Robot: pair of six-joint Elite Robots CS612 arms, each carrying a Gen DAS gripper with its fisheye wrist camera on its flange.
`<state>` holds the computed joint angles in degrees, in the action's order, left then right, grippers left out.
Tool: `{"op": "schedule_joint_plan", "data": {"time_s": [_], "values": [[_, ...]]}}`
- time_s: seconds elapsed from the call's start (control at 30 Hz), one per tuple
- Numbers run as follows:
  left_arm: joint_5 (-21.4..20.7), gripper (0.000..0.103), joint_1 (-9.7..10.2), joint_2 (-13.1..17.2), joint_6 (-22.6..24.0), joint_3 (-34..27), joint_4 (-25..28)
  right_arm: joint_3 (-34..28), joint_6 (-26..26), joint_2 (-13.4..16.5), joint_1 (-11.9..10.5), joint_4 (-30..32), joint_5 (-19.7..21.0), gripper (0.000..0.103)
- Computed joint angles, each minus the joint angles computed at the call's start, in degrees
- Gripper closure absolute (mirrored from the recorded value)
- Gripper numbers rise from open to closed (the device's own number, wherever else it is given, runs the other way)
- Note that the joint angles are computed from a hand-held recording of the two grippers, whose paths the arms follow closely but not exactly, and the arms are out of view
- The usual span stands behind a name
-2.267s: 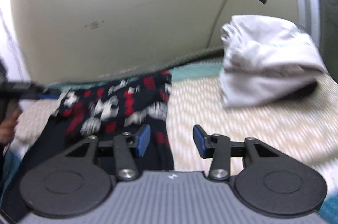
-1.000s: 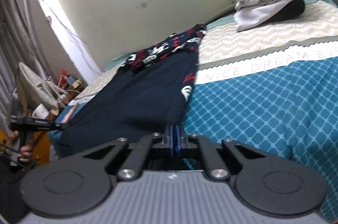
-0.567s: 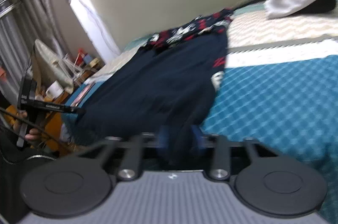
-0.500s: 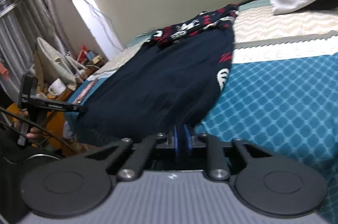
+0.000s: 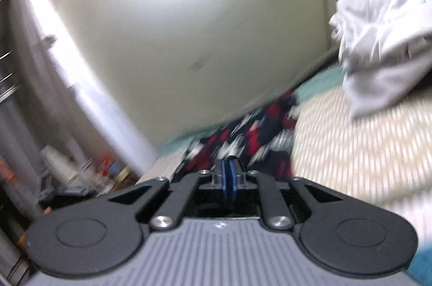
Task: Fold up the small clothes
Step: 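Lay the hem over the collar with both grippers, folding the sweater in half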
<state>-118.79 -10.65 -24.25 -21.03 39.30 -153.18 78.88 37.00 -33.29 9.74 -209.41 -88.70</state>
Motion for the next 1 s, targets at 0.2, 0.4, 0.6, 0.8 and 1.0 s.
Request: {"op": "schedule_joint_plan", "data": {"time_s": [0.2,0.4,0.6,0.8,1.0], "values": [[6.87,0.04,-1.11,-0.56,4.16,1.89,1.17,1.94,-3.6,-0.82,0.76,3.37,-5.56,0.037],[9.85,0.05,-3.03,-1.86,16.55,4.8,4.97,3.32,-7.55,-1.39,1.75,6.45,-6.31,0.038],[15.41,0.093,-4.64,-2.47,22.84,6.41,4.95,-0.55,-11.3,0.01,1.98,13.81,-6.05,0.103],[13.53,0.084,-3.28,-3.82,19.69,8.89,5.6,-1.27,-14.79,-0.1,1.99,17.31,-8.28,0.091],[14.56,0.072,-3.05,-2.49,22.2,3.54,3.89,-2.02,-15.8,-1.18,-0.22,12.69,-3.75,0.061]]}}
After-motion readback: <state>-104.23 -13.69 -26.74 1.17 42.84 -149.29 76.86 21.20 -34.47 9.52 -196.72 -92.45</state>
